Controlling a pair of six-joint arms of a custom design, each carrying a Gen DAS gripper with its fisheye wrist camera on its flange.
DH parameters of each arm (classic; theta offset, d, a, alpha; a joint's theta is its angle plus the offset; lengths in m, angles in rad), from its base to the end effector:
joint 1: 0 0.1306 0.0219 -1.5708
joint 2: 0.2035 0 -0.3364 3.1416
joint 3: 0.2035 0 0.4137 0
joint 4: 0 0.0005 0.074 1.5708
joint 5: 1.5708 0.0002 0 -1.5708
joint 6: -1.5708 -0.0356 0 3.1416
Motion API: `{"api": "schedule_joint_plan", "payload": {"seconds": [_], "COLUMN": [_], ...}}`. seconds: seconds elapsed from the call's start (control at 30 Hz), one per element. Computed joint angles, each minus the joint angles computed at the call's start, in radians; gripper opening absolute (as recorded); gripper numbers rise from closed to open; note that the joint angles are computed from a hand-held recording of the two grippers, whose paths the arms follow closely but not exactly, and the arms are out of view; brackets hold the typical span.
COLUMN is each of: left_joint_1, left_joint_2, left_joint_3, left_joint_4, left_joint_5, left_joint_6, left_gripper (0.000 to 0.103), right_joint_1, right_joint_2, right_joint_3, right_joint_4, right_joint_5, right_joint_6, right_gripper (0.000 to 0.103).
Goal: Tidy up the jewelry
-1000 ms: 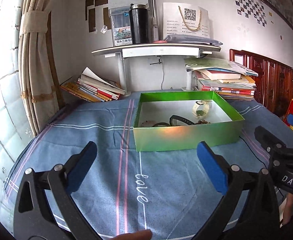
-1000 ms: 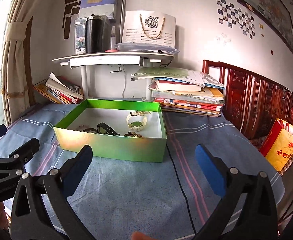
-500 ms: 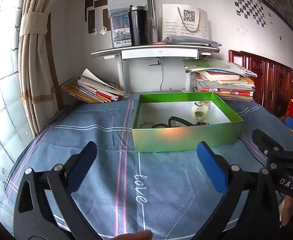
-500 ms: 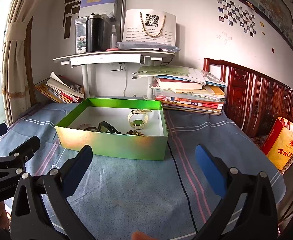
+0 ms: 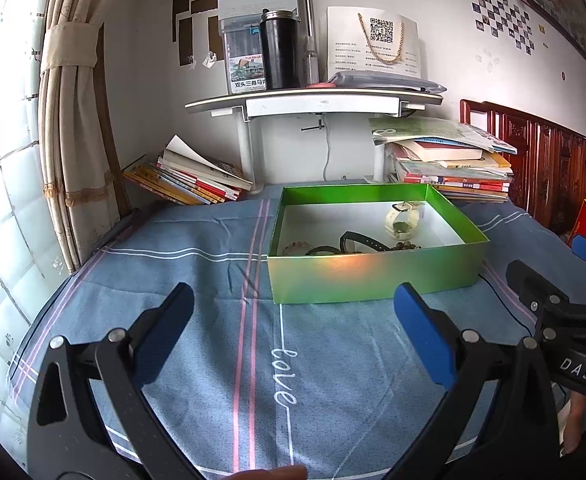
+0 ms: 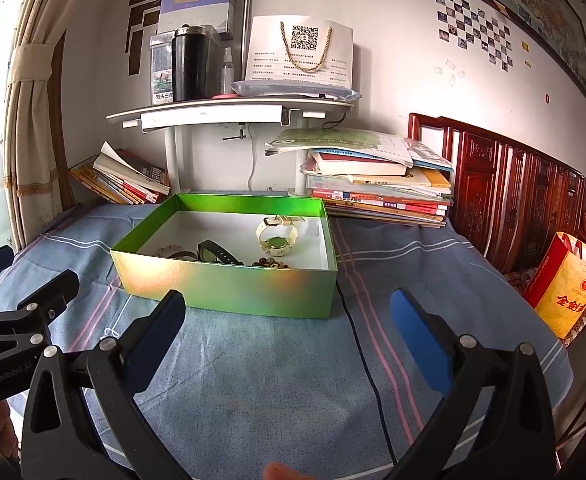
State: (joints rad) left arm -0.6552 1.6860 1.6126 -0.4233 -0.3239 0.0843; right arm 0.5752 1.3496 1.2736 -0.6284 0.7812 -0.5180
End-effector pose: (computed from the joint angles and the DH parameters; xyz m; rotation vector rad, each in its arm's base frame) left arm 0.5097 -0.3780 0.3682 0.3826 2.0057 -0.1277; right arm 0.4368 0.2527 0.3711 0.3267 2.0300 -0.2249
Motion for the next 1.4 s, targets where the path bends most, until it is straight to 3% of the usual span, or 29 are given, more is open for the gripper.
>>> {"api": "schedule_joint_plan", "payload": {"seconds": [1.0, 1.4], "left_joint_1": [0.005, -0.005], "left_joint_2": [0.011, 0.019], "left_joint_3": [0.016, 0.018], "left_joint_4": [-0.026, -0.015], "left_joint_5": [0.007, -0.022], "left_joint_6": [0.001, -0.038], "left_gripper": [0.099, 0.099], "right_joint_1": [0.000, -0.006], "right_joint_2": [0.007, 0.009], "right_joint_3": [0.006, 0.011], "right_joint_4": [-0.015, -0.025], "right_joint_5": [-0.008, -0.014], "right_joint_6": [-0.015, -0.020], "right_gripper": [0.100, 0.100]}}
